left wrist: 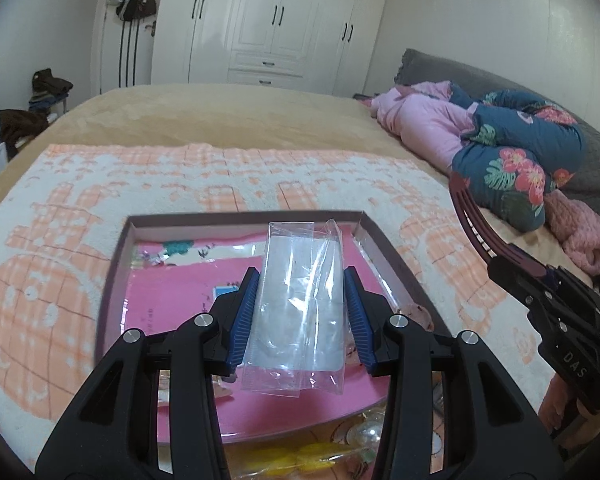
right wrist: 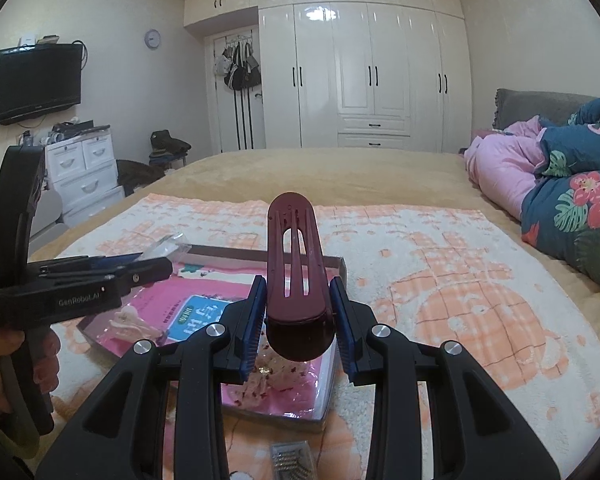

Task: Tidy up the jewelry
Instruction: 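Carry the plastic bag and dark red clip into the box and open both tools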

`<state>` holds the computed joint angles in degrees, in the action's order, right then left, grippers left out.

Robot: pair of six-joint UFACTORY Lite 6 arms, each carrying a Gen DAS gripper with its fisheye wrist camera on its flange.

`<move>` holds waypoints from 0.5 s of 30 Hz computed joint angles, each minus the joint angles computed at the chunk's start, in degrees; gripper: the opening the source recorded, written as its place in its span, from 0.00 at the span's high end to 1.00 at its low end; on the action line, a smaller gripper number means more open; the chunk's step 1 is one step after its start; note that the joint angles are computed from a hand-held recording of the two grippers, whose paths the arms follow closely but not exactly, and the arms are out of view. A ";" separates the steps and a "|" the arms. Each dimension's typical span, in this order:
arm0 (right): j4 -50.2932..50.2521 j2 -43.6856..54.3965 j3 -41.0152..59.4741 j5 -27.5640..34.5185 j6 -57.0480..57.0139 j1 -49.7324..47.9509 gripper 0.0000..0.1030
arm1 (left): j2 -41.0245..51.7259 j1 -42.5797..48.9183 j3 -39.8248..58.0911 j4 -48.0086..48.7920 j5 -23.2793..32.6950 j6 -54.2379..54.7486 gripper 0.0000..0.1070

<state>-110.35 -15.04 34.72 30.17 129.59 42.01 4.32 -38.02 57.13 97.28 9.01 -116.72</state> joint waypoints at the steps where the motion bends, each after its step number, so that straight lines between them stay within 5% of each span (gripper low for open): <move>1: -0.96 1.31 0.63 -0.66 0.63 -0.75 0.70 | 0.78 0.25 0.38 -0.45 -0.46 0.26 0.68; 15: -6.77 14.91 4.51 -4.25 8.59 -3.42 0.70 | 8.14 2.59 3.18 -8.48 -4.95 7.77 0.68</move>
